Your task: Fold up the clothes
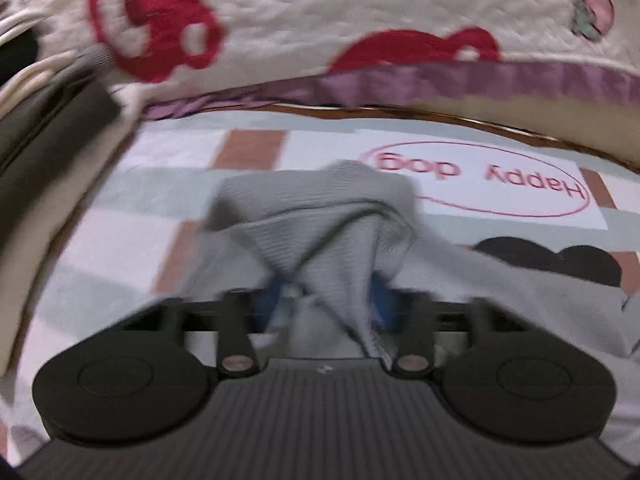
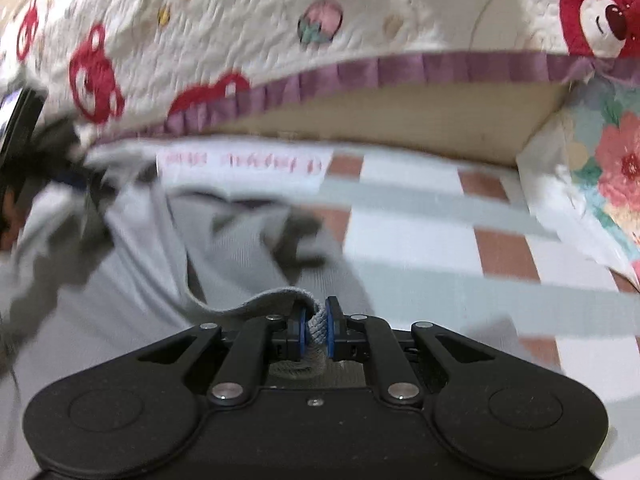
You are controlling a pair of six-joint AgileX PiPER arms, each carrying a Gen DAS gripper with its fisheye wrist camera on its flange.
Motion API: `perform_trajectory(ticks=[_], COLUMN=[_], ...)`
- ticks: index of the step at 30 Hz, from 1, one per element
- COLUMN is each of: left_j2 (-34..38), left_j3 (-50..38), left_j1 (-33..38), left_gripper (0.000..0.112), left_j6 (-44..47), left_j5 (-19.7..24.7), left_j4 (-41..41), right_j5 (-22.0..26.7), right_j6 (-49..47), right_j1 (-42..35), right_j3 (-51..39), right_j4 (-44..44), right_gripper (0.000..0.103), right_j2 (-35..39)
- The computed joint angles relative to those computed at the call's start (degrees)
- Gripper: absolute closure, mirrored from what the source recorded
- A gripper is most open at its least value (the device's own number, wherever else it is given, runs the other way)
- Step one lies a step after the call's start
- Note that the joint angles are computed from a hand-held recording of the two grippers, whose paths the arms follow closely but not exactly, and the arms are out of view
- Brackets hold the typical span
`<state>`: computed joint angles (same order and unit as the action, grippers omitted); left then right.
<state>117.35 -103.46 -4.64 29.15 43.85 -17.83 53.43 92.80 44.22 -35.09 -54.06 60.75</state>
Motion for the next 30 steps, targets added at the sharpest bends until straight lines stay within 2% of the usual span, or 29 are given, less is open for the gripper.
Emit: perform_trajectory(ticks=[1, 5, 7, 8, 11, 12, 14, 17, 18, 20, 22, 24, 27, 30], left_j2=[-1.56, -8.34, -11.99, -13.12, -15.05, -15.13, -15.27, -15.60, -15.57, -15.11, -13.35, -11.36, -9.48, -7.96], left_j3=[2.06, 11.10, 15.79, 17.63, 21.38, 21.89, 22.87, 23.06, 22.05, 20.21, 18.07, 15.69, 16.23, 18.99], left_j1=[1.48, 7.63, 11.30, 13.25, 18.61, 18.66, 18.56, 17.07, 16.19, 14.42, 11.12, 7.74, 2.40, 0.16], left_gripper=[0.106, 0.110, 0.110, 0.110, 0.108, 0.106, 0.101, 0.068, 0.055, 0.053, 0.053, 0.053, 0.052, 0.053], left_j6=[1.30, 5.42, 6.00, 7.25, 11.16, 13.67, 19.15, 28.04, 30.83, 35.20, 35.40, 35.20, 30.46, 32.77], left_j5=[-0.53, -2.57, -2.74, -1.84, 1.53, 0.99, -0.23, -0.73, 0.63, 2.64, 2.44, 2.09, -7.13, -15.32], left_j4=[-0.90, -4.36, -5.74, -7.52, -12.18, -14.11, -18.29, -25.20, -27.09, -29.35, -26.11, -22.45, -11.20, -4.98], right_j5=[-1.47, -7.04, -8.38, -6.72, 3.68, 4.33, 5.01, 0.36, -1.35, -4.76, -7.02, -6.02, -5.12, -3.96], right_j6=[-0.88, -3.58, -6.06, -8.30, -11.69, -11.59, -11.21, -8.56, -8.72, -9.30, -11.68, -12.03, -11.43, -11.10], right_j1=[-1.98, -6.51, -5.50, -3.75, 3.79, 3.65, 3.02, -2.54, -4.28, -7.73, -9.66, -8.16, -6.13, -4.08], right_j3=[-0.61, -3.54, -4.93, -5.66, -6.06, -5.08, -3.08, -1.66, -1.66, -1.71, -2.06, -2.39, -2.19, -2.29], right_j4=[-0.49, 0.44, 3.35, 5.61, 8.77, 9.24, 10.04, 9.01, 9.26, 10.01, 11.77, 11.94, 11.74, 11.54], right_gripper=[0.092, 0.092, 0.092, 0.092, 0.092, 0.092, 0.092, 0.092, 0.092, 0.092, 0.092, 0.091, 0.091, 0.091], right_j2=[-0.79, -7.90, -11.45, -11.96, -9.86, -9.09, -7.56, -8.18, -8.26, -8.28, -7.63, -7.39, -7.78, -8.01])
